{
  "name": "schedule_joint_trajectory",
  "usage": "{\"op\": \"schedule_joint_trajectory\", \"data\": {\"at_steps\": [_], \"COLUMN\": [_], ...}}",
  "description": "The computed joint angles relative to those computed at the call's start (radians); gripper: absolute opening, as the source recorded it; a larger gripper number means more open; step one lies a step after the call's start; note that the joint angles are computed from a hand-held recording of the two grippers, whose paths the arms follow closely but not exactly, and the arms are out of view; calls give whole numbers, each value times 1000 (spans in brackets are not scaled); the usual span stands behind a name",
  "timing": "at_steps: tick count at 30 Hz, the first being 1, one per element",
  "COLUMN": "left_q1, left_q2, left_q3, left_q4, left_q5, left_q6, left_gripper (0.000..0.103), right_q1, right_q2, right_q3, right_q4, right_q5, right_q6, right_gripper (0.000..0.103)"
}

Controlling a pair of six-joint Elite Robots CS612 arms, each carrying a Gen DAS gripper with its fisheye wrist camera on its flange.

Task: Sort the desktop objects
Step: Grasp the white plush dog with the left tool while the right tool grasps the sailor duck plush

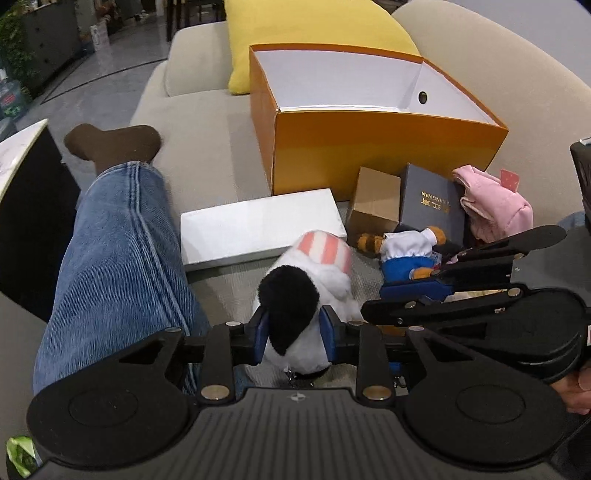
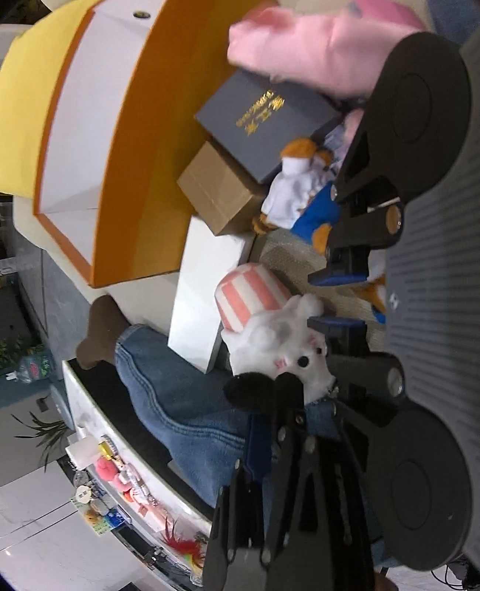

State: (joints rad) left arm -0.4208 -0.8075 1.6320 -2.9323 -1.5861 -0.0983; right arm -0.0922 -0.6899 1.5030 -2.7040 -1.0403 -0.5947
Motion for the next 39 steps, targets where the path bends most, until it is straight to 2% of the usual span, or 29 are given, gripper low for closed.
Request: {"op": "schedule_joint_trajectory", "data": {"at_steps": [1, 3, 5, 8, 9, 10, 11, 13, 15, 18, 21, 23, 24, 28, 30, 31, 33, 39], "left_q1": [4, 8, 11, 11, 9, 6, 6, 7, 8, 6, 6, 11, 12, 19, 17, 16, 17, 14], "left_q2": [5, 14, 23, 35, 38, 41, 45, 49, 54, 55, 41, 32, 28, 36, 43, 47, 59, 85], "left_q3": [-10, -28, -45, -64, -70, -75, -79, -86, -92, -96, -81, -78, -78, -107, -121, -128, -151, -207], "left_q4": [12, 27, 42, 60, 67, 73, 78, 85, 93, 107, 103, 119, 130, 186, 203, 211, 243, 345], "left_q5": [-10, -26, -41, -54, -42, -31, -28, -37, -43, -41, -66, -108, -116, -131, -118, -108, -102, -104], "left_q6": [10, 31, 63, 113, 129, 147, 167, 186, 206, 207, 212, 211, 213, 207, 229, 242, 257, 314], "left_gripper": [40, 53, 54, 61, 62, 62, 64, 66, 68, 68, 65, 62, 55, 54, 56, 58, 64, 71], "right_q1": [1, -4, -12, -28, -32, -33, -30, -29, -36, -38, -30, -23, -18, -1, 4, 6, 8, 30], "right_q2": [2, -3, -16, -42, -50, -58, -62, -67, -65, -57, -56, -50, -49, -31, -23, -19, -11, 4], "right_q3": [-5, -2, 16, 52, 63, 75, 86, 100, 92, 70, 74, 62, 58, 35, 28, 23, 10, -4], "right_q4": [8, 17, -8, -39, -43, -64, -95, -141, -114, -28, -34, -19, -13, 4, 0, 11, 38, 19], "right_q5": [-4, 1, 1, -4, -10, -34, -73, -127, -115, -83, -78, -71, -77, -114, -125, -130, -126, -178], "right_q6": [4, 14, 33, 72, 85, 99, 109, 130, 151, 171, 157, 156, 150, 151, 156, 158, 159, 141], "right_gripper": [18, 19, 19, 22, 29, 38, 41, 42, 42, 43, 44, 48, 53, 53, 55, 61, 65, 69]}}
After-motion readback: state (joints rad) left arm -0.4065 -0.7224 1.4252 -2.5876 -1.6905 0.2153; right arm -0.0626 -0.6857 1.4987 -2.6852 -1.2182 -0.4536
